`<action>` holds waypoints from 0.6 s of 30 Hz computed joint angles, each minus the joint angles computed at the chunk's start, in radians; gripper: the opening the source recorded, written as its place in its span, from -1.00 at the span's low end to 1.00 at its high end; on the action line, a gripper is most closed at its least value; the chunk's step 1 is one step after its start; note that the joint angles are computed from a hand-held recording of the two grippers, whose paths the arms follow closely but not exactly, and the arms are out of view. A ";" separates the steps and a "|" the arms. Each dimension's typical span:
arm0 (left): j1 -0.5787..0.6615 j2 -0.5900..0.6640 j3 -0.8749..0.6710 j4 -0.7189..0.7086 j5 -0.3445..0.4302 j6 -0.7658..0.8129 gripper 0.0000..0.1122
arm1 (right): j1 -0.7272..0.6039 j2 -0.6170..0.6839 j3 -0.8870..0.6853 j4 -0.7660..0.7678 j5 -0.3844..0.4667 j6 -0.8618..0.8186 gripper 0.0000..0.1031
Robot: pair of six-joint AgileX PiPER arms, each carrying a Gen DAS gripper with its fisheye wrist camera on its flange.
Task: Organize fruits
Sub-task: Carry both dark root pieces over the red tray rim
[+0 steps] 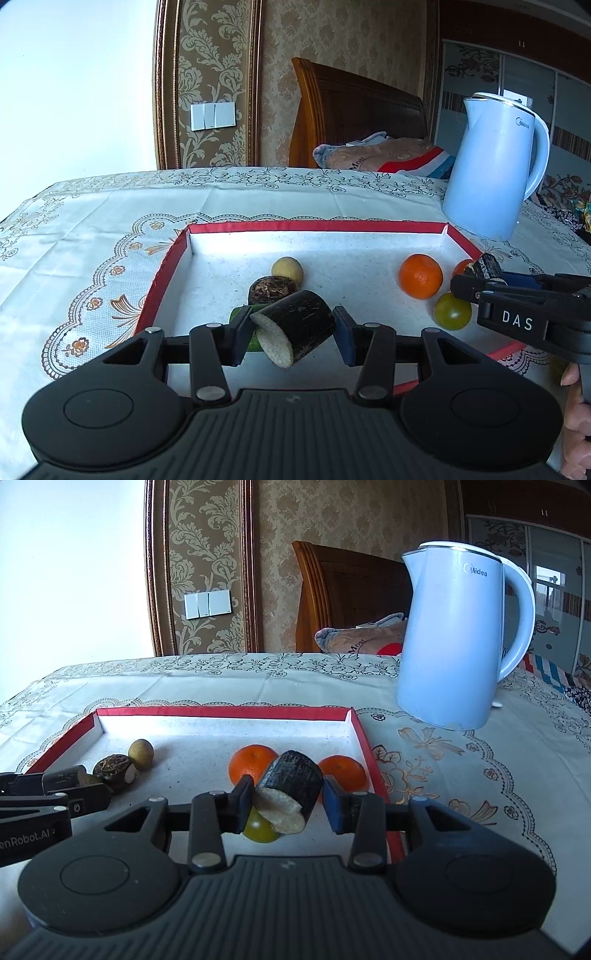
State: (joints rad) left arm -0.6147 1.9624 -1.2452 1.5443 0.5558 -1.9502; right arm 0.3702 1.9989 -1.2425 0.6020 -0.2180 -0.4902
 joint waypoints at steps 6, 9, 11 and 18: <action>-0.002 0.052 -0.086 -0.084 0.077 0.078 -0.18 | 0.006 0.030 -0.044 0.079 0.006 -0.086 -0.26; 0.004 0.068 -0.116 -0.110 0.094 0.085 -0.17 | 0.006 0.038 -0.058 0.071 0.011 -0.075 -0.26; 0.007 0.070 -0.120 -0.109 0.093 0.076 -0.17 | 0.008 0.041 -0.061 0.091 0.008 -0.098 -0.26; 0.004 0.079 -0.133 -0.130 0.095 0.108 0.07 | 0.002 0.043 -0.068 0.064 0.019 -0.067 -0.26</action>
